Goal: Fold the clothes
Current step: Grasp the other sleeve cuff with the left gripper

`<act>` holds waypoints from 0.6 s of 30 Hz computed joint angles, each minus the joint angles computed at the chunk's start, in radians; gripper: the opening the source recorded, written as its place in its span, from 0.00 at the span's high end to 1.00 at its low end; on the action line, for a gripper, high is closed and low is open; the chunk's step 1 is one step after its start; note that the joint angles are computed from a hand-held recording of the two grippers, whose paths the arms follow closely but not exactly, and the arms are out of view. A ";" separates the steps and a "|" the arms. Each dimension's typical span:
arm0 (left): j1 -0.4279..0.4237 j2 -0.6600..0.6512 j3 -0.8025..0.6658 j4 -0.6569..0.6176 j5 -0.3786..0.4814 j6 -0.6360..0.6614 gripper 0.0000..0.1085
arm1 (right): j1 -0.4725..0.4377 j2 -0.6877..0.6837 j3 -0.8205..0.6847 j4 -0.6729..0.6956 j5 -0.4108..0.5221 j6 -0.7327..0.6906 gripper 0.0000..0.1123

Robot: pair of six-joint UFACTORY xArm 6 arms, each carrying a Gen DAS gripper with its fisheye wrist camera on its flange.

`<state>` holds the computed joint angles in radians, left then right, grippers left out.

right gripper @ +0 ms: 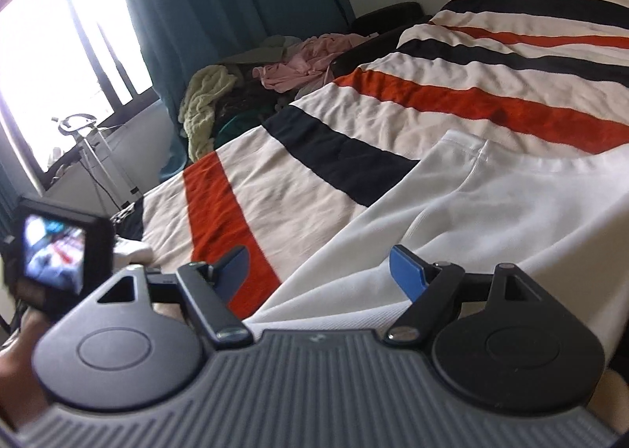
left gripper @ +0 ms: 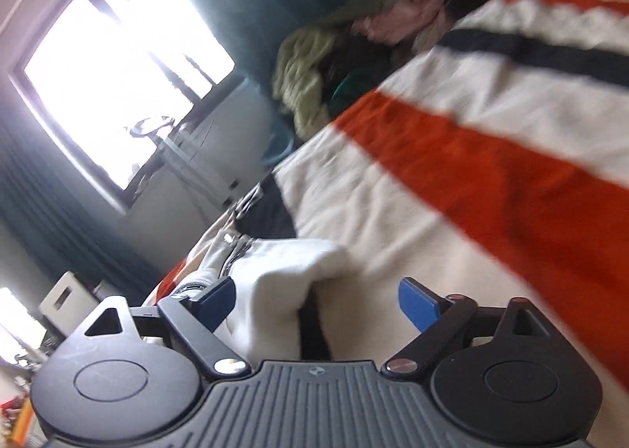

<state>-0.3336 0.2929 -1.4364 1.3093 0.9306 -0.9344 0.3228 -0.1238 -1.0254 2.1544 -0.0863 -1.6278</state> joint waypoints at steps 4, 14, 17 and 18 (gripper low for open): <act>0.047 0.089 -0.082 0.005 0.001 -0.007 0.24 | -0.012 0.051 -0.056 0.176 0.004 -0.205 0.28; 0.070 0.138 -0.188 -0.102 0.007 0.063 0.84 | -0.037 0.076 -0.093 0.379 0.017 -0.428 0.28; 0.050 0.097 -0.186 -0.133 -0.001 0.070 0.86 | -0.039 0.054 -0.061 0.299 0.053 -0.327 0.28; 0.043 0.081 -0.188 -0.152 -0.013 0.070 0.86 | -0.047 0.046 -0.057 0.322 0.064 -0.346 0.28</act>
